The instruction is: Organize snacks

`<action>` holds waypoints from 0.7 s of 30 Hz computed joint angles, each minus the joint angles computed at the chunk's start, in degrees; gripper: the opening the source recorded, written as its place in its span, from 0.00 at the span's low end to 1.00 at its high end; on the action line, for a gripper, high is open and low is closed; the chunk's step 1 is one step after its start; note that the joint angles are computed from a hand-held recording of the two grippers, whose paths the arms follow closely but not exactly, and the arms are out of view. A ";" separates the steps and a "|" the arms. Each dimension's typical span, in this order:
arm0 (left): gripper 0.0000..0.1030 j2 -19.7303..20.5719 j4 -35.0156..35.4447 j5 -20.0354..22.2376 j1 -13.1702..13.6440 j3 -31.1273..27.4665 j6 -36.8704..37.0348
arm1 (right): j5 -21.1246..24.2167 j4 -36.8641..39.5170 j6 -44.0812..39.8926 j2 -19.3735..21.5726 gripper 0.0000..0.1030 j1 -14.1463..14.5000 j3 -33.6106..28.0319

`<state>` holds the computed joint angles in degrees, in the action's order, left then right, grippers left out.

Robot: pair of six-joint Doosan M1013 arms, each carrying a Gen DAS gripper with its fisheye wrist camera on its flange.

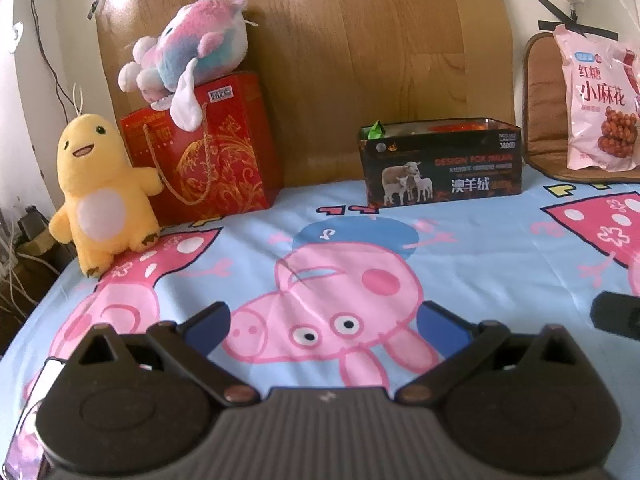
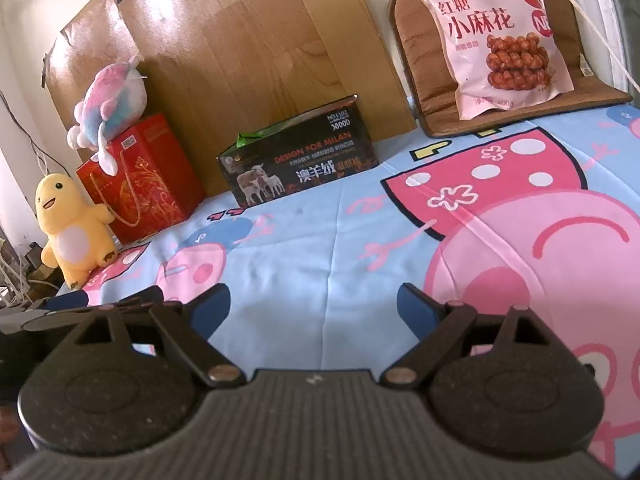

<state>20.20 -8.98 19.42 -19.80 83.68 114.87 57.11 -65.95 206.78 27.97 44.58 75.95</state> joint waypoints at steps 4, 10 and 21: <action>1.00 0.07 -1.39 0.53 0.22 -0.17 0.71 | -0.26 0.46 -1.14 0.27 0.90 -0.06 -0.47; 1.00 0.13 -4.86 1.61 0.58 -0.40 3.38 | -0.30 1.21 -2.03 0.51 0.90 -0.16 -0.91; 1.00 0.74 -10.10 3.12 1.15 -1.21 7.21 | -0.36 2.17 -3.66 0.76 0.90 -0.50 -1.42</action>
